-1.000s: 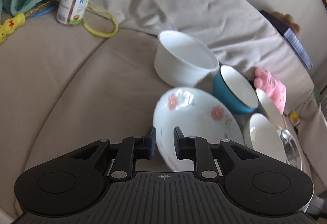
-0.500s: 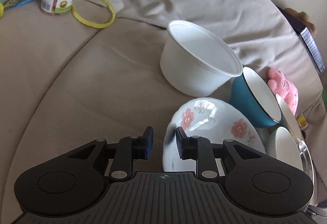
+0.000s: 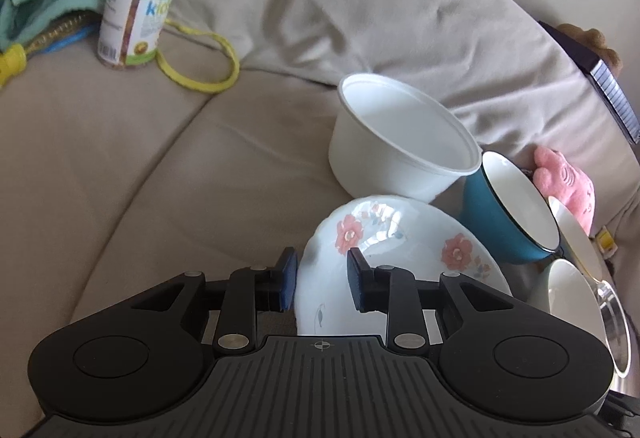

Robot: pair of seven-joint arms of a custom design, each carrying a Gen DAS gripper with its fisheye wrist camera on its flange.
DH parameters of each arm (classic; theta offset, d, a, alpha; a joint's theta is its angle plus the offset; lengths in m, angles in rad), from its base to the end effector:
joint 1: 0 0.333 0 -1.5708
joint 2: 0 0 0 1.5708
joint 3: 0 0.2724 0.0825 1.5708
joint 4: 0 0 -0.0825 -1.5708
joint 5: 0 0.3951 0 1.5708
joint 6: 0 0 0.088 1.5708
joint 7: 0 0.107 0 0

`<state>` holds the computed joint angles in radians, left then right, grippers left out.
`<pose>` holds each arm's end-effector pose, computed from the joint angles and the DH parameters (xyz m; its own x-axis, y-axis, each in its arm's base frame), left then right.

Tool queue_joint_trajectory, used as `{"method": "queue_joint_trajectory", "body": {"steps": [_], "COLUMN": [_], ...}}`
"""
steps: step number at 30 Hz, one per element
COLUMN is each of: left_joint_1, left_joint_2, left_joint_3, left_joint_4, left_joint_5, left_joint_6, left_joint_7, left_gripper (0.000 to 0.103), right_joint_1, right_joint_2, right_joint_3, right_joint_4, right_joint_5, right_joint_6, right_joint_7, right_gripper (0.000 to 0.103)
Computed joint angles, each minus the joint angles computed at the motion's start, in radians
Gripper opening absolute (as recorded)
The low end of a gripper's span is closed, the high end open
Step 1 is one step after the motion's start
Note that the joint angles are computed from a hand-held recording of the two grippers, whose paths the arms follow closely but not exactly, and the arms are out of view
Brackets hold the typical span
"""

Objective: Organize plates and bowls

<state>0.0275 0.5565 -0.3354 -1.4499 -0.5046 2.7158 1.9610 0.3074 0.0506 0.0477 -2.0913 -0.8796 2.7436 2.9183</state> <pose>0.7229 -0.1592 0.4153 -0.3227 -0.8748 0.3615 -0.7433 -0.0023 -0.6690 0.5506 0.2365 0.4063 -0.2124 -0.9676 -0.1363 -0.6764 0.2462 -0.6941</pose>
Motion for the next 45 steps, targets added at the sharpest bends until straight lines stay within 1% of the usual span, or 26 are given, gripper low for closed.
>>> {"method": "queue_joint_trajectory", "body": {"steps": [2, 3, 4, 5, 6, 7, 8, 10, 11, 13, 15, 18, 21, 22, 24, 25, 27, 28, 30, 32, 34, 37, 41, 43, 45], "left_joint_1": [-0.011, -0.008, 0.007, 0.039, 0.060, 0.065, 0.054, 0.001, -0.047, -0.127, -0.194, -0.258, -0.296, -0.303, -0.315, -0.323, -0.331, -0.334, -0.339, -0.339, -0.327, -0.297, -0.247, -0.242, -0.259], "left_joint_2": [-0.066, -0.086, -0.101, -0.110, -0.109, -0.104, -0.087, -0.052, -0.029, 0.004, 0.034, 0.067, 0.095, 0.097, 0.098, 0.100, 0.096, 0.093, 0.092, 0.080, 0.059, 0.006, -0.080, -0.109, -0.120], "left_joint_3": [-0.004, -0.018, -0.047, -0.100, -0.139, -0.158, -0.167, -0.144, -0.117, -0.066, -0.027, 0.009, 0.033, 0.036, 0.045, 0.053, 0.057, 0.059, 0.062, 0.064, 0.053, 0.029, -0.008, -0.011, 0.001], "left_joint_4": [-0.093, -0.120, -0.136, -0.139, -0.126, -0.104, -0.067, -0.007, 0.028, 0.076, 0.113, 0.151, 0.183, 0.185, 0.182, 0.186, 0.181, 0.177, 0.180, 0.167, 0.140, 0.073, -0.044, -0.085, -0.104], "left_joint_5": [-0.003, -0.012, -0.036, -0.082, -0.124, -0.154, -0.163, -0.142, -0.103, -0.043, 0.025, 0.123, 0.204, 0.224, 0.265, 0.289, 0.325, 0.340, 0.363, 0.378, 0.371, 0.334, 0.243, 0.216, 0.227], "left_joint_6": [0.124, 0.159, 0.175, 0.161, 0.114, 0.050, -0.033, -0.132, -0.169, -0.187, -0.180, -0.168, -0.167, -0.162, -0.160, -0.161, -0.153, -0.152, -0.159, -0.166, -0.178, -0.203, -0.218, -0.206, -0.178], "left_joint_7": [0.015, 0.027, 0.056, 0.115, 0.170, 0.209, 0.224, 0.194, 0.154, 0.090, 0.029, -0.029, -0.084, -0.097, -0.122, -0.134, -0.144, -0.148, -0.165, -0.181, -0.184, -0.174, -0.114, -0.081, -0.072], "left_gripper": [0.030, 0.030, 0.030, 0.030, 0.030, 0.030, 0.030, 0.030, 0.030, 0.030, 0.030, 0.030, 0.031, 0.032, 0.031, 0.032, 0.032, 0.032, 0.032, 0.032, 0.033, 0.033, 0.033, 0.033, 0.032], "right_joint_1": [-0.007, -0.017, -0.030, -0.046, -0.063, -0.081, -0.103, -0.151, -0.174, -0.211, -0.253, -0.329, -0.397, -0.410, -0.442, -0.460, -0.485, -0.489, -0.489, -0.483, -0.481, -0.481, -0.457, -0.457, -0.487], "right_joint_2": [-0.069, -0.107, -0.151, -0.192, -0.236, -0.285, -0.329, -0.414, -0.448, -0.501, -0.533, -0.522, -0.454, -0.420, -0.369, -0.346, -0.327, -0.317, -0.310, -0.320, -0.336, -0.381, -0.470, -0.509, -0.526], "right_joint_3": [-0.003, 0.003, 0.011, 0.021, 0.029, 0.038, 0.053, 0.087, 0.101, 0.123, 0.131, 0.122, 0.108, 0.102, 0.113, 0.131, 0.164, 0.167, 0.155, 0.139, 0.121, 0.119, 0.108, 0.114, 0.144], "right_joint_4": [-0.075, -0.115, -0.161, -0.205, -0.251, -0.301, -0.341, -0.414, -0.442, -0.486, -0.516, -0.526, -0.503, -0.485, -0.455, -0.437, -0.411, -0.400, -0.397, -0.409, -0.431, -0.481, -0.586, -0.631, -0.652], "right_joint_5": [-0.078, -0.103, -0.119, -0.132, -0.137, -0.146, -0.165, -0.212, -0.224, -0.206, -0.181, -0.159, -0.137, -0.119, -0.105, -0.109, -0.143, -0.165, -0.212, -0.242, -0.245, -0.204, -0.100, -0.068, -0.057], "right_joint_6": [0.009, 0.010, 0.012, 0.014, 0.023, 0.032, 0.030, 0.024, 0.024, -0.006, -0.002, 0.075, 0.203, 0.241, 0.287, 0.294, 0.267, 0.262, 0.275, 0.291, 0.323, 0.342, 0.355, 0.362, 0.378], "right_joint_7": [0.061, 0.088, 0.112, 0.136, 0.154, 0.181, 0.217, 0.293, 0.320, 0.355, 0.390, 0.431, 0.435, 0.418, 0.395, 0.392, 0.408, 0.420, 0.449, 0.462, 0.458, 0.411, 0.322, 0.299, 0.296], "right_gripper": [0.050, 0.050, 0.052, 0.054, 0.055, 0.057, 0.057, 0.059, 0.061, 0.062, 0.062, 0.062, 0.062, 0.061, 0.058, 0.052, 0.052, 0.051, 0.049, 0.043, 0.043, 0.043, 0.043, 0.043, 0.042]}}
